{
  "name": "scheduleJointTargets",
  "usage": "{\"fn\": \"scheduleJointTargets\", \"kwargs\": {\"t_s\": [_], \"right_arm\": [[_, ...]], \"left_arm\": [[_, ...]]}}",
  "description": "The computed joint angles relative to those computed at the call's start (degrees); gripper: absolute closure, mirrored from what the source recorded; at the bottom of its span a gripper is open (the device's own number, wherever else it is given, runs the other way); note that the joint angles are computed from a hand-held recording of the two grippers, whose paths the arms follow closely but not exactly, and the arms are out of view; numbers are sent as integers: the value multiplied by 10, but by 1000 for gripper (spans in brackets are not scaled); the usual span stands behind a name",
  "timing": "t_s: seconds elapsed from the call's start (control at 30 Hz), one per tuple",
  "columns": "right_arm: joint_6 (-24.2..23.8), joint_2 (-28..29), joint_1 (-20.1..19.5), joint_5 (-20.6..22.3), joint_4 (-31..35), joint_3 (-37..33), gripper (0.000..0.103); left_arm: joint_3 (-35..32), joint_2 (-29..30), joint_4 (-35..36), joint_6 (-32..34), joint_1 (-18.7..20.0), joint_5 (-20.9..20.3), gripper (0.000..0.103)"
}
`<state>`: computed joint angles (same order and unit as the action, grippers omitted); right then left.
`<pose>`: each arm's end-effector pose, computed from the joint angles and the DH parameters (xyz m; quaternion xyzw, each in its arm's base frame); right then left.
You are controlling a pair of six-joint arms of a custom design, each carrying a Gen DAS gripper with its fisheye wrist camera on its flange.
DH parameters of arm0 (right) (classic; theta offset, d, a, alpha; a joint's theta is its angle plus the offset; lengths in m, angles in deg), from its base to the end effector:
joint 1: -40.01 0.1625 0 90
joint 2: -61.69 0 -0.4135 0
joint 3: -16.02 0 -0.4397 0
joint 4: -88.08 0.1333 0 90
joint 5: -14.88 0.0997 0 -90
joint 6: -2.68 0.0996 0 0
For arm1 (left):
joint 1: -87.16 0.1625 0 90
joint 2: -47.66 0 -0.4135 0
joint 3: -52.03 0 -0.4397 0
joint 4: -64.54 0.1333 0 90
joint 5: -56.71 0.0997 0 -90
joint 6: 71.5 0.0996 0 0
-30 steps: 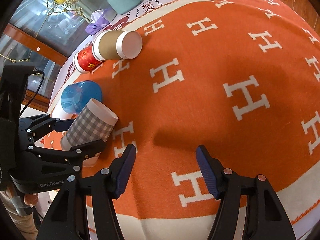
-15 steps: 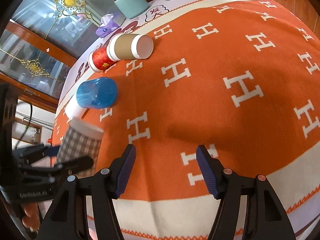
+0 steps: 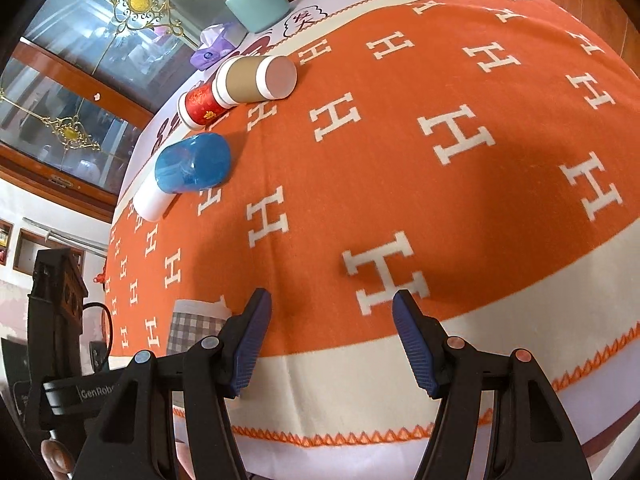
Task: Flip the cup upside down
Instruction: 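Rotate the held checkered cup toward the right gripper while the right gripper approaches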
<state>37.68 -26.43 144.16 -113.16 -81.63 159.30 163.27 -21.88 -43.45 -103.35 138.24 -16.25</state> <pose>0.1646 -0.3587 0.1850 -0.2353 -0.8960 0.3152 0.2060 -0.2039 -0.5112 0.1301 0.0901 0.9642 0.0817 0.2359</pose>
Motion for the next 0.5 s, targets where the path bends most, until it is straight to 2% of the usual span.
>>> {"fn": "scheduleJointTargets", "kwargs": {"t_s": [0.37,0.43,0.5], "right_arm": [[13,-10,12,0,13,9,38],[16,-11,15,-3,16,10,38],[18,-12,17,-2,19,10,38]], "left_arm": [[5,-7,4,-16,0,4,38],[5,-6,2,-15,-2,5,34],[6,-11,1,-7,-2,5,26]]}}
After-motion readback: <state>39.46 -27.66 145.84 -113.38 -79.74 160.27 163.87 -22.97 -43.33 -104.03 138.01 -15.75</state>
